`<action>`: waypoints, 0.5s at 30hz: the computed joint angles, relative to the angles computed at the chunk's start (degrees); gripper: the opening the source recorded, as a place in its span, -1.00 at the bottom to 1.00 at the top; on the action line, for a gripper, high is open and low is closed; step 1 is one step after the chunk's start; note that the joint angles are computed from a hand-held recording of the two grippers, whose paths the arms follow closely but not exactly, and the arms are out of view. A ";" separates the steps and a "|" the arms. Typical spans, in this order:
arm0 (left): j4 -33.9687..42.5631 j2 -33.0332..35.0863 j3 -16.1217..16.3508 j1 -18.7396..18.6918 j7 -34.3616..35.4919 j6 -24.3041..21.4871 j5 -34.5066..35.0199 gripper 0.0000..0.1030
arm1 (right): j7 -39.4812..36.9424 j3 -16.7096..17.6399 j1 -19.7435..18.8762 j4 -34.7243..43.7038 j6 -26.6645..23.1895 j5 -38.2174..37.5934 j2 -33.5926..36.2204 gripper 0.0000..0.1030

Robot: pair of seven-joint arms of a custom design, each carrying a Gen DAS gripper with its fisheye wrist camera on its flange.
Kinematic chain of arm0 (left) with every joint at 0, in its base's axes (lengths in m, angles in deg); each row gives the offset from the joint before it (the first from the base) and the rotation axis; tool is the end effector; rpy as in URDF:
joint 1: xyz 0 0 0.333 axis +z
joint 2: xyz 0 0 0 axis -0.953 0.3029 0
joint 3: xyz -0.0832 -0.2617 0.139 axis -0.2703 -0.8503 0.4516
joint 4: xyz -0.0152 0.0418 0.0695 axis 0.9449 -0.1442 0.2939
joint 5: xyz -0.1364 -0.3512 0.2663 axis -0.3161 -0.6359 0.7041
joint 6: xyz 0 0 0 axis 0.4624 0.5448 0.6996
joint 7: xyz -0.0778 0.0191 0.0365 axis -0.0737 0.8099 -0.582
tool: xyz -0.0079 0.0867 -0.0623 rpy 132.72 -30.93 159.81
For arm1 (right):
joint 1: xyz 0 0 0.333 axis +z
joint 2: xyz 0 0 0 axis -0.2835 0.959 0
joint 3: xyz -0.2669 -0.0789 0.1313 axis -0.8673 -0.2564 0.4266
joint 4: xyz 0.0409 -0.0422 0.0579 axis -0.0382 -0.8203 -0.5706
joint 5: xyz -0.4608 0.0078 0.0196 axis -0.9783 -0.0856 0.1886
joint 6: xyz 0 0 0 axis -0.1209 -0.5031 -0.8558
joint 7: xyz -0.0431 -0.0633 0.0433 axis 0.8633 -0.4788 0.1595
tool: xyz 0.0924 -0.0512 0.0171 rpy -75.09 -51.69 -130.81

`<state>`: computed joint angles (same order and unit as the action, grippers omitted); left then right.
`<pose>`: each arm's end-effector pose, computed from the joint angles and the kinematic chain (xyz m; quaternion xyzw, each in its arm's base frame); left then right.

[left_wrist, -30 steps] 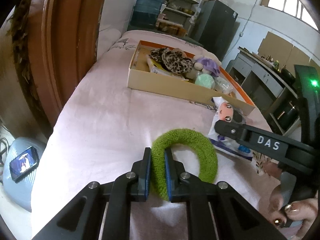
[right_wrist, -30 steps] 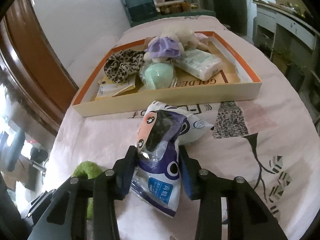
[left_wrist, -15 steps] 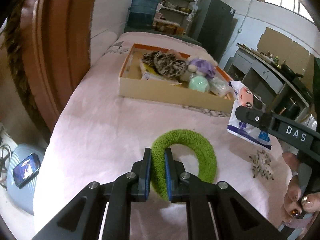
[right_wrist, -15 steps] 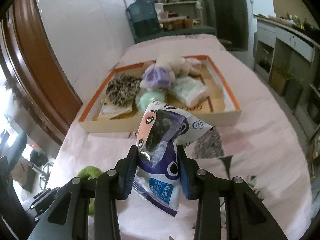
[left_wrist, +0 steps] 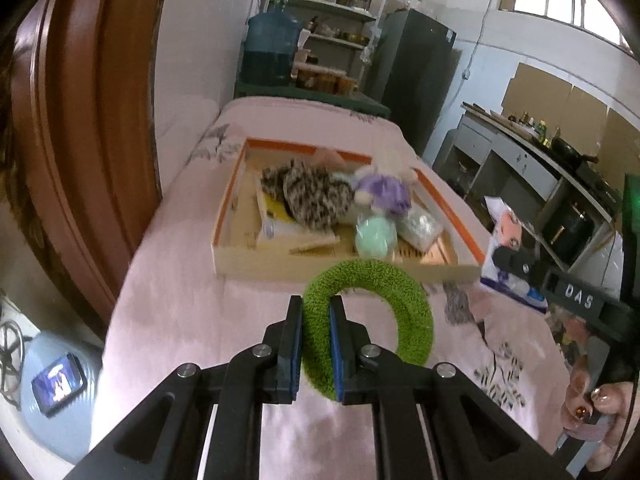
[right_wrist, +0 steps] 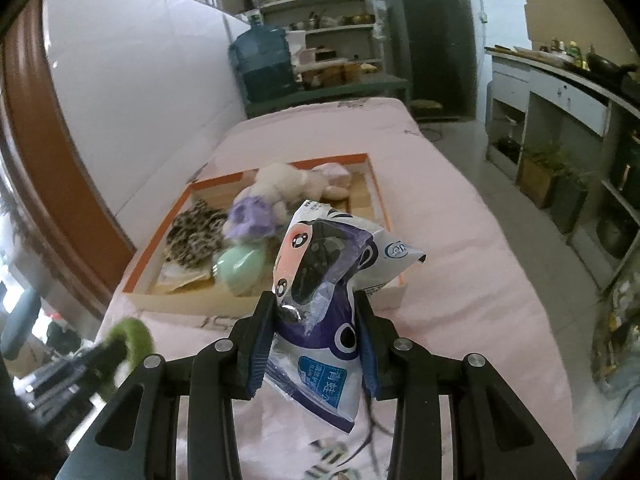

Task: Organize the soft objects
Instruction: 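Carry the green ring and wipes pack over the tray with both tools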

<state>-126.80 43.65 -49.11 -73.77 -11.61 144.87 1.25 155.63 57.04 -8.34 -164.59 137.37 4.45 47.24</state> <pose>0.4101 -0.3109 0.3735 -0.6764 0.6094 -0.3522 0.2170 0.4611 0.2572 0.4080 -0.6739 0.6197 -0.1927 0.3531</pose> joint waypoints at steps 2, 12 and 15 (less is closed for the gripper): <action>0.90 0.09 -0.08 0.58 -0.10 -0.25 0.83 -0.76 | -0.69 -0.92 0.05 0.21 0.27 0.14 0.28 -0.25; 8.10 4.28 2.81 -0.29 -0.01 -3.36 8.82 -0.76 | -8.24 -5.95 2.90 3.11 0.58 3.16 2.78 -0.24; 10.37 6.41 4.95 -1.84 0.37 -4.06 10.11 -0.76 | -13.34 -9.29 6.49 4.41 0.58 6.92 4.04 -0.24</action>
<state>-116.42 50.06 -44.16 -75.61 -11.24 140.81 11.36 142.29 47.75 -1.85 -160.18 137.95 11.37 51.28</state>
